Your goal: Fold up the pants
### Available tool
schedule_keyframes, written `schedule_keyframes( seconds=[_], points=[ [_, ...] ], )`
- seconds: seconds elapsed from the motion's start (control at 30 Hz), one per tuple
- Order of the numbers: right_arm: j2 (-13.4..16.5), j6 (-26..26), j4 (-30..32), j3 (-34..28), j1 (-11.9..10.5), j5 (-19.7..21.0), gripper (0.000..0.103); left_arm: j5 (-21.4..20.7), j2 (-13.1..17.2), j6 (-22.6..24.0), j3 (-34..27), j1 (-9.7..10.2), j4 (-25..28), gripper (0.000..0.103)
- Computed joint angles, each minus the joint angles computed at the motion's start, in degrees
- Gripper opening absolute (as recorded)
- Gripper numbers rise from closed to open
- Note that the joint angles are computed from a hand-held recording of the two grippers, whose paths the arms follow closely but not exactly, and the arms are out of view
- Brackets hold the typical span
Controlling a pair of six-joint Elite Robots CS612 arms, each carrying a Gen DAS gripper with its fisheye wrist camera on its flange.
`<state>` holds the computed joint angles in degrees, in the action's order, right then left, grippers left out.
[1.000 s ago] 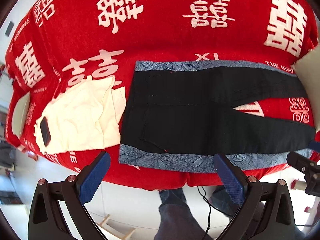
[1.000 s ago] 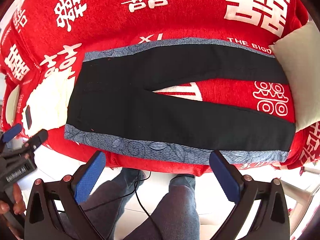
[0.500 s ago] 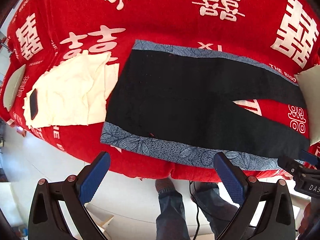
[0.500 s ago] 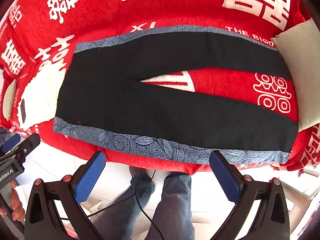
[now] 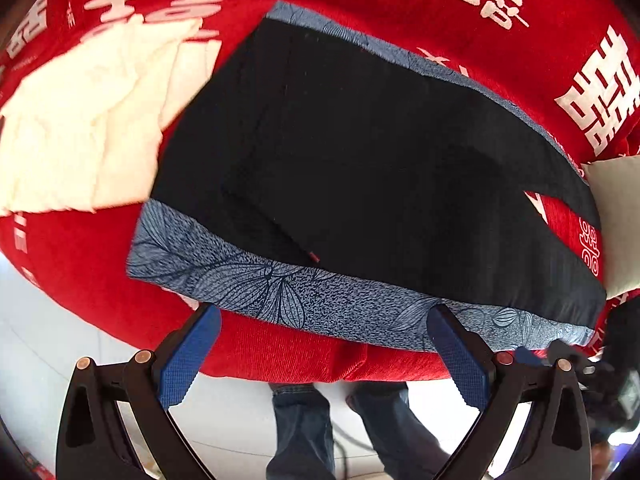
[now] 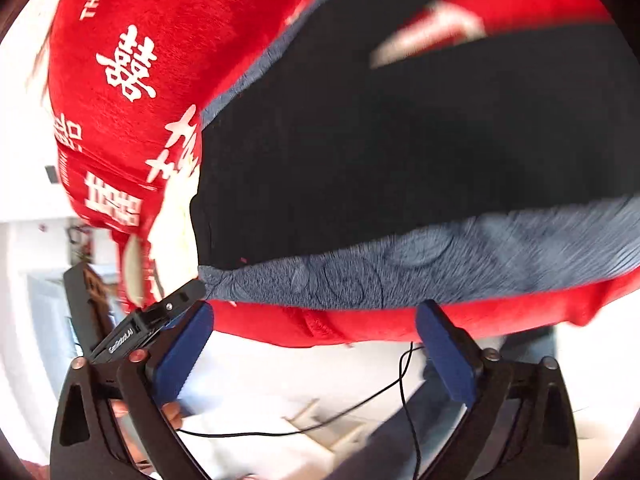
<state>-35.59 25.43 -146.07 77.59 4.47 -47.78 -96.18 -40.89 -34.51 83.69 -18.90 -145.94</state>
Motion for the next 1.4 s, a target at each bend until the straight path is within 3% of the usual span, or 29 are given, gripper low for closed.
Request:
schedule_keyframes(
  seconds=[0.03, 0.1, 0.23, 0.33, 0.47, 0.6, 0.67, 0.7, 0.77, 0.8, 1.03, 1.13, 1.17, 1.2, 1.27, 1.3, 1.37, 1.4],
  points=[
    [0.39, 0.88, -1.50, 0.78, 0.05, 0.30, 0.068, -0.95, 0.39, -0.21, 0.37, 0.20, -1.07, 0.103],
    [1.45, 3.71, -4.45, 2.15, -0.10, 2.12, 0.062, -1.94, 1.01, -0.36, 0.73, 0.41, -2.30, 0.103],
    [2.61, 9.31, -12.28, 5.20, -0.75, 5.04, 0.062, -3.92, 1.62, 0.27, 1.06, 0.57, -3.52, 0.103],
    [2.50, 11.29, -16.07, 6.98, -1.24, 4.38, 0.062, -5.70, 1.82, 1.21, 1.29, 0.65, -4.11, 0.103],
    [4.73, 22.26, -29.17, 7.83, -2.50, 6.63, 0.062, -7.83, 2.55, 1.55, 0.81, 0.82, -4.39, 0.103],
    [6.68, 29.48, -38.55, 6.96, -2.81, 7.48, 0.060, -10.79, 3.28, -1.31, 0.65, 1.31, -5.79, 0.103],
    [7.91, 36.74, -43.52, 6.40, -3.22, 8.31, 0.031, -11.67, 3.37, -3.11, 1.00, 1.52, -6.68, 0.103],
    [8.00, 38.76, -44.15, 6.34, -3.41, 8.23, 0.008, -12.07, 3.30, -4.18, 1.33, 1.58, -7.32, 0.103],
    [8.67, 44.34, -47.31, 5.17, -3.68, 9.43, 0.008, -13.12, 3.16, -6.66, 2.30, 1.79, -9.39, 0.103],
    [8.57, 45.33, -47.94, 4.63, -3.41, 9.58, 0.008, -13.70, 3.08, -8.07, 2.82, 1.90, -10.63, 0.103],
    [5.53, 37.88, -42.07, 4.03, -3.57, 12.10, 0.008, -16.35, 4.41, -21.12, 3.78, 3.46, -20.15, 0.103],
    [4.79, 34.16, -37.48, 3.59, -3.67, 12.33, 0.008, -16.21, 5.48, -24.49, 2.54, 3.94, -21.78, 0.103],
    [4.48, 32.60, -35.59, 3.55, -3.69, 12.33, 0.008, -15.48, 5.55, -24.54, 2.19, 3.99, -21.23, 0.095],
    [4.38, 31.72, -34.39, 3.40, -3.69, 12.30, 0.008, -14.92, 5.68, -24.20, 1.50, 4.05, -19.91, 0.072],
    [4.00, 29.84, -31.48, 3.36, -3.66, 12.21, 0.008, -15.45, 6.47, -23.87, -0.15, 4.00, -17.70, 0.046],
    [3.88, 28.89, -29.88, 3.19, -3.65, 12.13, 0.008, -15.34, 6.63, -23.92, -0.45, 4.11, -18.08, 0.027],
    [3.55, 25.89, -25.45, 2.37, -3.62, 11.64, 0.008, -14.58, 6.45, -22.56, -1.48, 4.39, -16.18, 0.016],
    [3.40, 24.34, -23.57, 1.83, -3.65, 11.44, 0.008, -13.99, 6.09, -22.26, -1.83, 4.35, -15.91, 0.016]
  ],
)
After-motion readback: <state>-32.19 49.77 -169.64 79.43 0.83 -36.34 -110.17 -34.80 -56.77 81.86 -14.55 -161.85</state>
